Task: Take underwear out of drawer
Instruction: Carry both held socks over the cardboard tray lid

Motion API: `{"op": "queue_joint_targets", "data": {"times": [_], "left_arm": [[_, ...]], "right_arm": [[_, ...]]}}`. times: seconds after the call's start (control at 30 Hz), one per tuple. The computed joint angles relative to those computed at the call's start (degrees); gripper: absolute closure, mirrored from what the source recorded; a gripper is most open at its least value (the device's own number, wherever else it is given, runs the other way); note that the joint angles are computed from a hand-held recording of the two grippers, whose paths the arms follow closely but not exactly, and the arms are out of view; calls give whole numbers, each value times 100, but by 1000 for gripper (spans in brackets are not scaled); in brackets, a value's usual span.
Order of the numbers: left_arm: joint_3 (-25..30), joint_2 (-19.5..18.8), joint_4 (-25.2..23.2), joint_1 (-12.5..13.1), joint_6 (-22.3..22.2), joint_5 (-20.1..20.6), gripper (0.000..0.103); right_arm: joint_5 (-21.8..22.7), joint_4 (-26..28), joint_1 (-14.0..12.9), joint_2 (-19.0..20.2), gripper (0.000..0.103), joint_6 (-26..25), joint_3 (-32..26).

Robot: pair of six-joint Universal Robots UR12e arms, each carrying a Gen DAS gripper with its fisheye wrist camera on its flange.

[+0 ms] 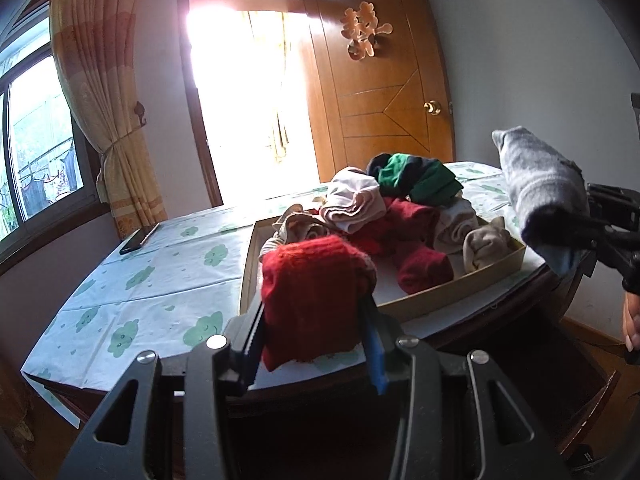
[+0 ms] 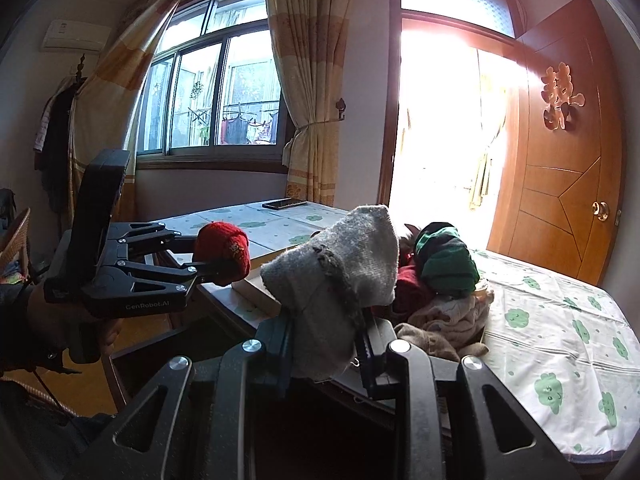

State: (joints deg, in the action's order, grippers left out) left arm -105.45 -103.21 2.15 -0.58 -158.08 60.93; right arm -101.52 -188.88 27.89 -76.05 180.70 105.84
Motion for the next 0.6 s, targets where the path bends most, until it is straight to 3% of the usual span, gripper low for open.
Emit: {"op": "queue_joint_targets", "data": {"times": [0.6], "left_arm": [[686, -291, -767, -201, 225, 422, 61]], "right_arm": [[105, 744, -107, 211, 74, -152, -599]]}}
